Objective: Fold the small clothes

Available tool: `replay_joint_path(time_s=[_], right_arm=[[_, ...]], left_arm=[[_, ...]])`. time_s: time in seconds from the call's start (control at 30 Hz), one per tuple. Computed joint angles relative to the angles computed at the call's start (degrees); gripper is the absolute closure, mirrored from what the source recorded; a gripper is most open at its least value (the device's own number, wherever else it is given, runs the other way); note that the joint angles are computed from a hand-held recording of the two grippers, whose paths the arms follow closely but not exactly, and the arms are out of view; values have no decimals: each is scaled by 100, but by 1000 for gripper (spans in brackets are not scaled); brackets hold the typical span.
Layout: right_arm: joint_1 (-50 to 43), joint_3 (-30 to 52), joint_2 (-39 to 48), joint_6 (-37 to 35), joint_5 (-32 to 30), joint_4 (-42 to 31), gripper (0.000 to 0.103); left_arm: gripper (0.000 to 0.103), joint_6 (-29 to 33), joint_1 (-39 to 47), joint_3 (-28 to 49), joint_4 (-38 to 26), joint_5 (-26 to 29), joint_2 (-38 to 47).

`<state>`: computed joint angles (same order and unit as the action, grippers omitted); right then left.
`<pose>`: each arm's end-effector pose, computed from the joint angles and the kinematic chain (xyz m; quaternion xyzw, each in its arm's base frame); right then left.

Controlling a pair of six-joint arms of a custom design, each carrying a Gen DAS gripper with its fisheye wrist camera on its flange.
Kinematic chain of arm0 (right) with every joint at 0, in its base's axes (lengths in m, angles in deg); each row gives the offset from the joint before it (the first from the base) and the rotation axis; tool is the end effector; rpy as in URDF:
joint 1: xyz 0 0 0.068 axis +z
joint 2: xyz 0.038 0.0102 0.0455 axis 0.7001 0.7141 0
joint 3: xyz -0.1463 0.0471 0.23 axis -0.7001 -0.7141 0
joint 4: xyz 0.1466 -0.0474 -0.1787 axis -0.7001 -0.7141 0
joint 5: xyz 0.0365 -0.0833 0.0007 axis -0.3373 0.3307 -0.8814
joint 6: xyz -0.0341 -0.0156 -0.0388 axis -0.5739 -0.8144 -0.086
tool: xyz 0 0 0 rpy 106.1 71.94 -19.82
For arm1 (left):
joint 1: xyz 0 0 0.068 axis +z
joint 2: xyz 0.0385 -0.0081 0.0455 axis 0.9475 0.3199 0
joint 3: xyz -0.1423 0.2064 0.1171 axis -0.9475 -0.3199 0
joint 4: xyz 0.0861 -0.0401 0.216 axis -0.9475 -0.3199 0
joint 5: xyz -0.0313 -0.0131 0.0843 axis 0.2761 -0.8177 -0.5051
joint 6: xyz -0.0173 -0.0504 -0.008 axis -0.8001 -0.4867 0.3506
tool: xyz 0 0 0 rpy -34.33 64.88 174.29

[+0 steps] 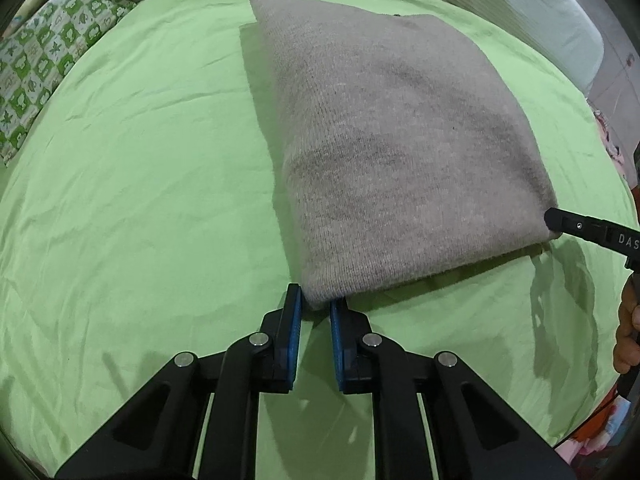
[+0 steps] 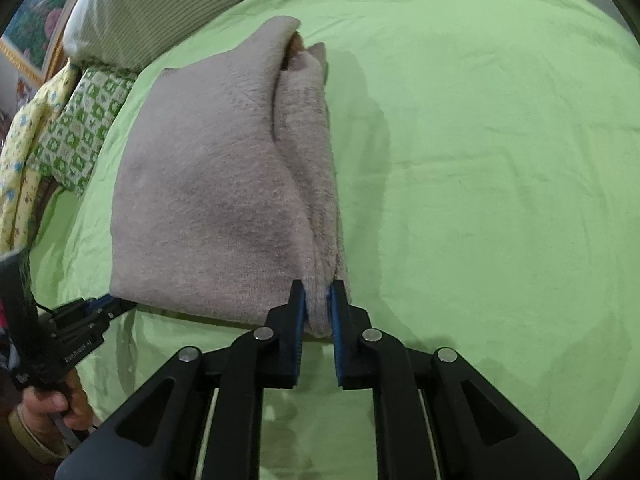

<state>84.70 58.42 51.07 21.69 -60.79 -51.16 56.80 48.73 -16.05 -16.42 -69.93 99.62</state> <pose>0.2404 0.1886 0.1028 0.2490 0.9425 0.0288 0.2210 0.3472 -0.1420 0.0746 0.0572 0.9861 -0.0179 0.1553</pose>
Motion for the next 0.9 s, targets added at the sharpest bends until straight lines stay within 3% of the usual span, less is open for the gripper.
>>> replay_joint_path(time_s=[0.37,0.47,0.53,0.9], right_arm=[[157,-20,-301,13,215,-226,84],[197,12,-333,44,285,-259,84],[216,4,-400,62,317,-280,84],[255,314,-490,-38,561,-419,84]], left_arm=[[84,24,-158,-274,-279,-342,-589],[75,33,-215,-272,-343,-475,-745],[63,7,-294,-194,-386,-607,-791],[50,-1,-370,10,-454,-864,-1065]])
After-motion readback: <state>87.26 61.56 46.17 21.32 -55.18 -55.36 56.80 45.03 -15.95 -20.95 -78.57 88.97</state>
